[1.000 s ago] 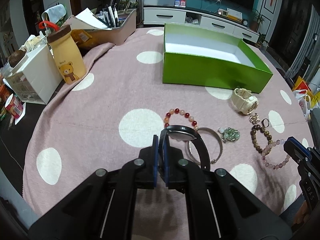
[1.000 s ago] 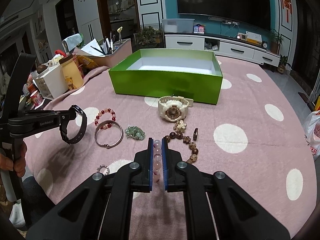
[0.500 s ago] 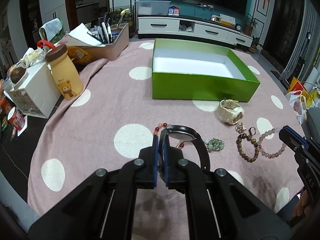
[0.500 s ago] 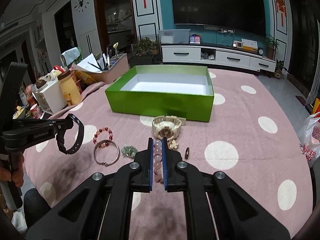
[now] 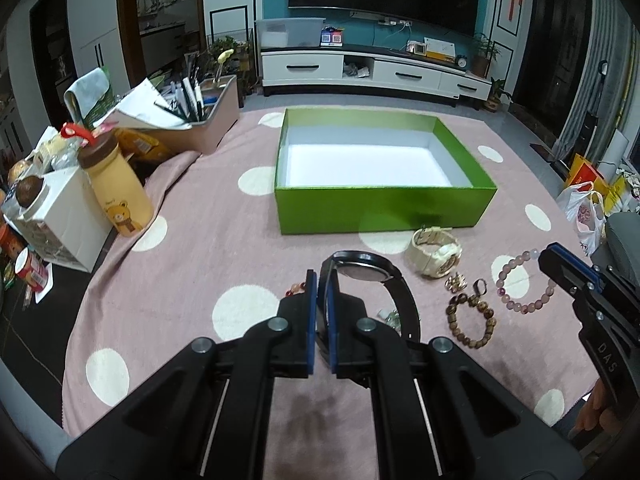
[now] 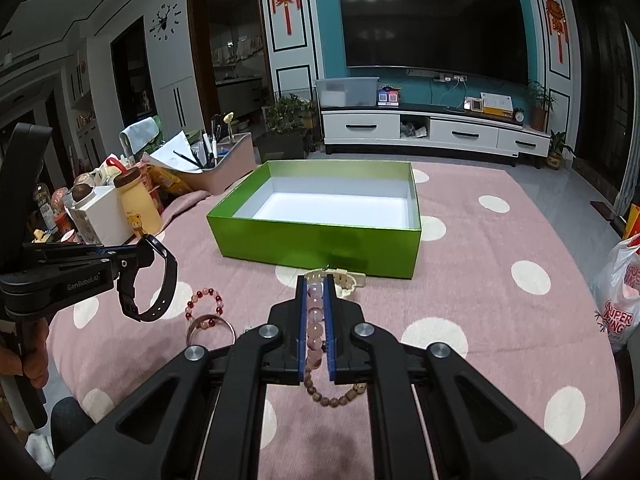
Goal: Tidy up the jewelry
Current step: 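Carry the black watch and pink bracelet into the green box and release both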
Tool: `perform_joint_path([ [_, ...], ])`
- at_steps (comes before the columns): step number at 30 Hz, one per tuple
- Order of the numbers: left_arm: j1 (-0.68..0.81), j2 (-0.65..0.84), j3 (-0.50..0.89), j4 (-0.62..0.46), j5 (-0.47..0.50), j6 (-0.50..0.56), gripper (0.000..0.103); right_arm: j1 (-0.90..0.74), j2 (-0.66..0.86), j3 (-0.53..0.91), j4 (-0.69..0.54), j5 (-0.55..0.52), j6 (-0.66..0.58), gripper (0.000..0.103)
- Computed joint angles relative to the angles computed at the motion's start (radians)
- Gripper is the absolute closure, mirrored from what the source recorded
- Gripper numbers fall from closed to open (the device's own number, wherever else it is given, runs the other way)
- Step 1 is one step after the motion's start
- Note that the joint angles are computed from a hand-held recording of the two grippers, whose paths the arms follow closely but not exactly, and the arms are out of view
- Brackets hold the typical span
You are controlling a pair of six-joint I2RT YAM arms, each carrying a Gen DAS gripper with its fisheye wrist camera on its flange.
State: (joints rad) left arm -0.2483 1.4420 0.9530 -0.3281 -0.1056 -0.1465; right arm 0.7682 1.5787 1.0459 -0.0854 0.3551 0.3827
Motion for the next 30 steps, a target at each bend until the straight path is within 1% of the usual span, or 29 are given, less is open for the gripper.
perform_joint_path([
  [8, -0.017, 0.042, 0.068, -0.001, 0.004, 0.001, 0.099, -0.027, 0.016, 0.025, 0.006, -0.011, -0.016, 0.096],
  [20, -0.014, 0.131, 0.180, 0.007, 0.010, 0.017, 0.099, -0.077, 0.069, 0.105, 0.008, -0.029, -0.052, 0.096],
  [26, -0.006, 0.188, 0.241, 0.010, 0.012, 0.022, 0.099, -0.111, 0.121, 0.172, 0.003, -0.055, -0.073, 0.096],
  [30, 0.005, 0.249, 0.308, 0.004, 0.025, 0.023, 0.099, -0.137, 0.167, 0.232, -0.006, -0.073, -0.089, 0.096],
])
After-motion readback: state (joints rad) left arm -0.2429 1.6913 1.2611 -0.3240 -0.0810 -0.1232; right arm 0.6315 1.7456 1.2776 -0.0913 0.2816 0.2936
